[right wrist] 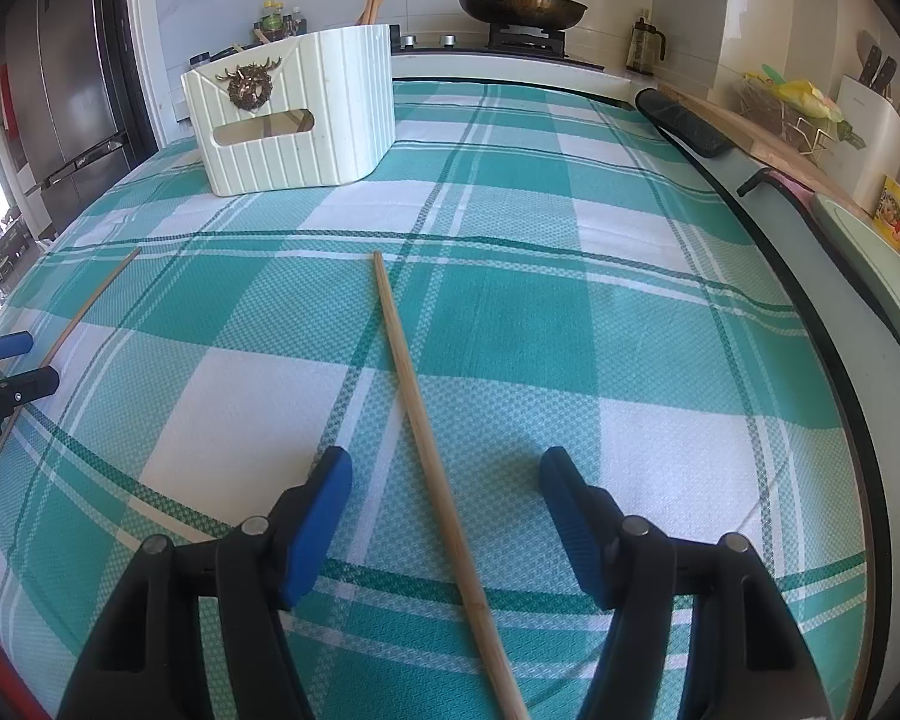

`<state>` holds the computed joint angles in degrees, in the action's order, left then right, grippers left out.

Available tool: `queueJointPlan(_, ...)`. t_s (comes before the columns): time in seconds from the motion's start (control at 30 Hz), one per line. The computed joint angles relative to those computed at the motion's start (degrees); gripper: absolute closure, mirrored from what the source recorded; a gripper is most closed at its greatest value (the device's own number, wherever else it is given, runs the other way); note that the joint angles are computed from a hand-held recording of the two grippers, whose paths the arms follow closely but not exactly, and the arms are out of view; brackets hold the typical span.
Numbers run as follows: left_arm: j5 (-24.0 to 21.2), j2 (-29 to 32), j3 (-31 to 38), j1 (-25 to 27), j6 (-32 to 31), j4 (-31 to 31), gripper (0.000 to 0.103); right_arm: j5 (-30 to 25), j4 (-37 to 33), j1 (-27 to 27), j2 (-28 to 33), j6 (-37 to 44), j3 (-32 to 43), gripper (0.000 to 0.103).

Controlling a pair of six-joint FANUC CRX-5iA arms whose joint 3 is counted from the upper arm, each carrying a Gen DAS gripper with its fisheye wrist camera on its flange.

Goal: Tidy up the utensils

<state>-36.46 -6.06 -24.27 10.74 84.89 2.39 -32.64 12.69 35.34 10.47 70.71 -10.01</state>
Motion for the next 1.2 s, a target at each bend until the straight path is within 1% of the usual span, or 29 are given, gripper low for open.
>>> queueJointPlan(0.63,0.0,0.0,0.0,0.0,0.0,0.1,0.0,0.1,-0.1,-0.1,0.0,0.1,0.0,0.036)
queueJointPlan(0.67,-0.4,0.1,0.2,0.0,-0.3,0.1,0.0,0.1,-0.1,-0.1,0.0,0.1,0.0,0.036)
queueJointPlan(0.73,-3.7,1.1,2.0,0.3,-1.8,0.8,0.001,0.0,0.0,0.0,0.0,0.0,-0.1,0.036)
queueJointPlan(0.8,-6.9,1.8,3.1,1.6,-7.1,4.5,0.001,-0.9,0.6,0.1,0.1,-1.2,0.2,0.036)
queueJointPlan(0.83,-7.2,1.7,3.1,2.3,-9.5,6.2,0.001,-3.3,0.0,0.2,0.5,-0.6,1.6,0.036)
queueJointPlan(0.87,-7.3,1.7,3.3,3.0,-11.2,7.4,0.001,-7.5,-2.7,0.0,1.5,2.7,4.5,0.036)
queueJointPlan(0.93,-9.6,3.2,5.6,4.0,-13.5,8.5,0.001,-16.9,-8.4,-1.0,4.1,10.9,11.6,0.036)
queueJointPlan(0.97,-10.9,4.4,7.0,4.2,-14.1,8.8,0.001,-20.4,-9.4,-1.3,5.3,13.2,14.2,0.036)
queueJointPlan(1.03,-12.7,6.5,9.8,4.0,-14.0,7.8,0.001,-24.6,-9.2,-1.5,7.4,15.6,17.6,0.036)
queueJointPlan(1.1,-14.0,8.7,12.7,3.1,-13.6,6.0,0.002,-28.2,-10.7,-2.2,9.9,18.7,21.7,0.037)
queueJointPlan(1.2,-17.1,12.2,17.4,1.5,-12.8,2.7,0.004,-31.4,-11.5,-2.4,13.5,20.6,27.1,0.037)
